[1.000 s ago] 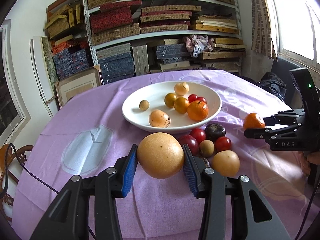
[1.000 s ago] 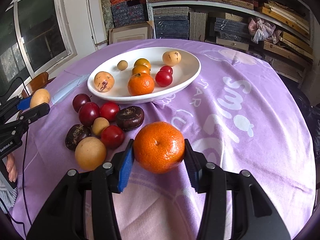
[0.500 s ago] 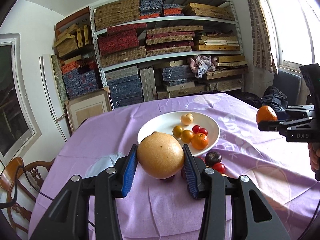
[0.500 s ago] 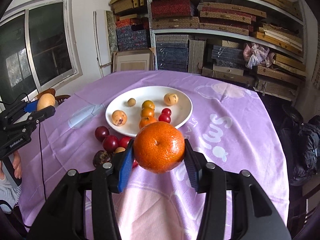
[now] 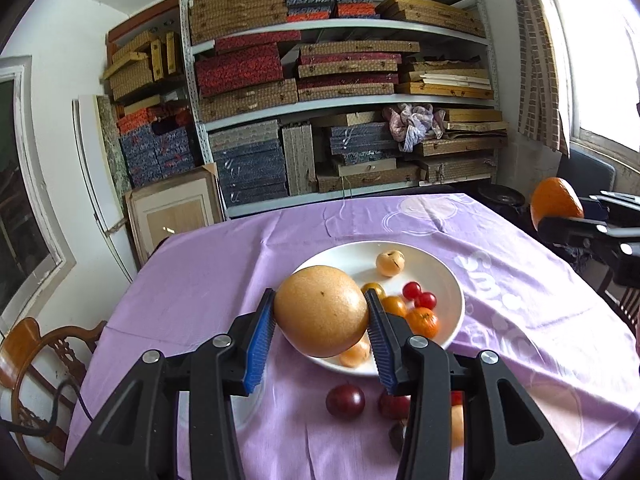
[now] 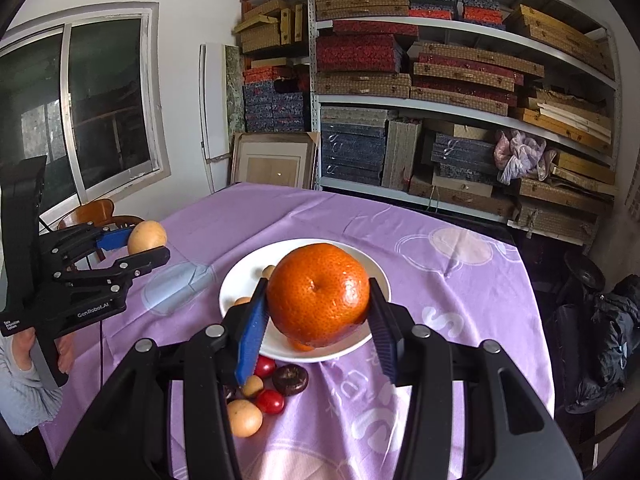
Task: Organize fruits
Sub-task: 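Carry the pear and tangerine onto the white plate, then release both fruits on the plate and withdraw both tools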
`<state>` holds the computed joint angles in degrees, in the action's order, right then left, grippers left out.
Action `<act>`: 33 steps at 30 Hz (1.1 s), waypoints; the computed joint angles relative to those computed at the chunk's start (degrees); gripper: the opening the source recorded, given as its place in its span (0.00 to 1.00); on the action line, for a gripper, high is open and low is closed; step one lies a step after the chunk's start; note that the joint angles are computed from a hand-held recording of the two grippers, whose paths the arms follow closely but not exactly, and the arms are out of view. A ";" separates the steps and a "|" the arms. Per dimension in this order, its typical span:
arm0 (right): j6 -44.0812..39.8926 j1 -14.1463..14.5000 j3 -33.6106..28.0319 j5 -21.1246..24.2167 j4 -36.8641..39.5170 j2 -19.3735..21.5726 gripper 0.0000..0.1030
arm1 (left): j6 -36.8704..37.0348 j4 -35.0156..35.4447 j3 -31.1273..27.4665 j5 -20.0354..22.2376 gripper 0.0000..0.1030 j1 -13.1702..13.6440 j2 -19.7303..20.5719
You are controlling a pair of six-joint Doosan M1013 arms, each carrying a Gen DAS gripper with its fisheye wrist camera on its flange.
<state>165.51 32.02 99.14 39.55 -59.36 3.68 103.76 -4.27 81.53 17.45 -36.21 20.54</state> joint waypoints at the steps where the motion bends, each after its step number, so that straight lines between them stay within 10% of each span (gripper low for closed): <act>1: -1.49 -0.68 -0.65 -0.58 1.25 0.70 0.45 | -0.10 -0.47 -1.93 1.67 0.43 0.17 1.20; 14: -22.25 -6.46 -6.83 -8.24 21.60 12.13 0.45 | -2.34 -4.31 -21.06 20.82 0.43 1.84 16.46; 25: -30.17 -8.21 -9.64 -8.08 27.58 15.99 0.46 | -2.39 -5.59 -24.51 23.60 0.44 2.26 20.06; 33: -15.39 -6.88 -4.53 -9.78 14.11 8.93 0.47 | -2.18 -7.46 -18.51 19.22 0.59 4.07 14.30</act>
